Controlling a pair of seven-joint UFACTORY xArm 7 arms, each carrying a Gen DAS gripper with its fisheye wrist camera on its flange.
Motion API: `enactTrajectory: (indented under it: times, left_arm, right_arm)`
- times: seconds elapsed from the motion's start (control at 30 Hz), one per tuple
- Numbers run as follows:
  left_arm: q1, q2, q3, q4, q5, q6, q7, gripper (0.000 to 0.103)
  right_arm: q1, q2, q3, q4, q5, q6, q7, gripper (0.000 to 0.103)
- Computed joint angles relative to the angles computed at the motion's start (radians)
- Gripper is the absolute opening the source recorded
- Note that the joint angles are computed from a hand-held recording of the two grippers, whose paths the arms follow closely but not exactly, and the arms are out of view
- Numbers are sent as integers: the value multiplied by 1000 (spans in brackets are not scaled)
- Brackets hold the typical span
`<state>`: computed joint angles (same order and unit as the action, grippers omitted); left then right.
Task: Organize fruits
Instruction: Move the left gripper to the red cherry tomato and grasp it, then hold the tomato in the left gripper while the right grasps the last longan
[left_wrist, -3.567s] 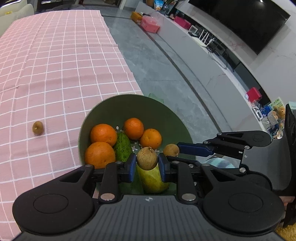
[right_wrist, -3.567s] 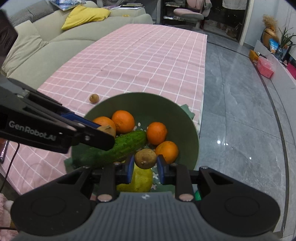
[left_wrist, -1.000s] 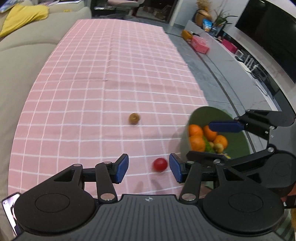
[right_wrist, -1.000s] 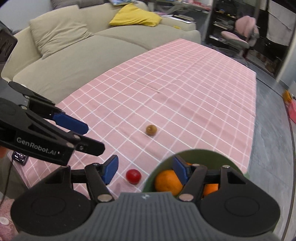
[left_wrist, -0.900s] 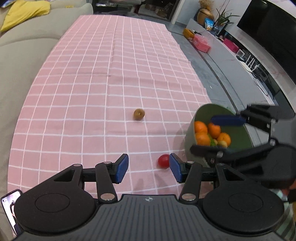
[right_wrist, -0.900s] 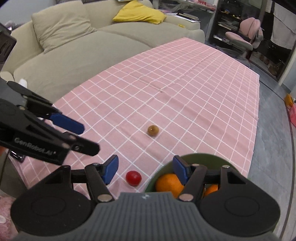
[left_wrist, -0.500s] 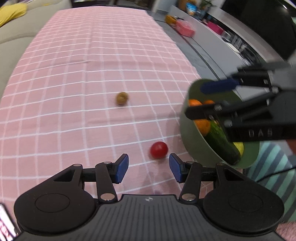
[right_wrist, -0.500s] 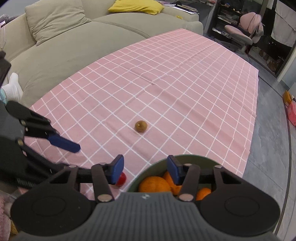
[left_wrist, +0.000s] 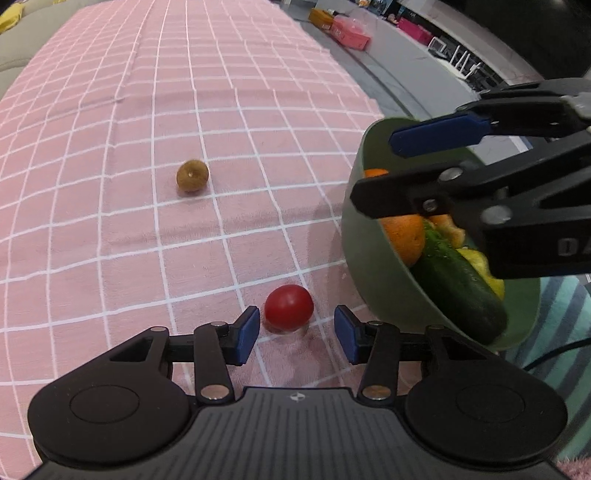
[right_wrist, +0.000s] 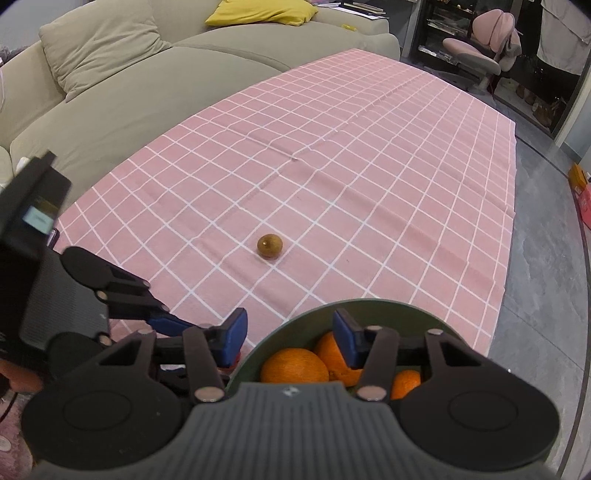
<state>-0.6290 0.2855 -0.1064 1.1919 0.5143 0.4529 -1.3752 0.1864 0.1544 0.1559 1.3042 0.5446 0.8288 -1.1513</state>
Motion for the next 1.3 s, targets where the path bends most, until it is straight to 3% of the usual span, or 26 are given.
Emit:
enactTrajectory:
  times: [0.23,0.4,0.53,0.63,0.87,1.0,1.3]
  left_arm:
    - [-4,23,13,19,10,-2,-7,46]
    - [-6,16,12,14,13,10,0,34]
    - [-7,4,11,7,13,27,-17,33]
    - [-8,-32,20,-23,42,44,-74,33]
    - [37,-130,-5,-103,110,106,-243,33]
    - [73,-169,-29,-139,150,115,-318,33]
    - [121,-206,-65,-175,176,132,-394,33]
  right_arm:
    - [-6,25,1,18,2,5,8,48]
    - [-6,42,6,29,-7,4,20,48]
    - [-4,57,14,46,-12,8,24,48]
    - [8,68,16,58,-40,-1,44,52]
    - [28,45,23,57,-112,-56,50,48]
    - [8,62,37,119,-25,47,-15,48]
    - [92,219,52,242,-155,47,93,40]
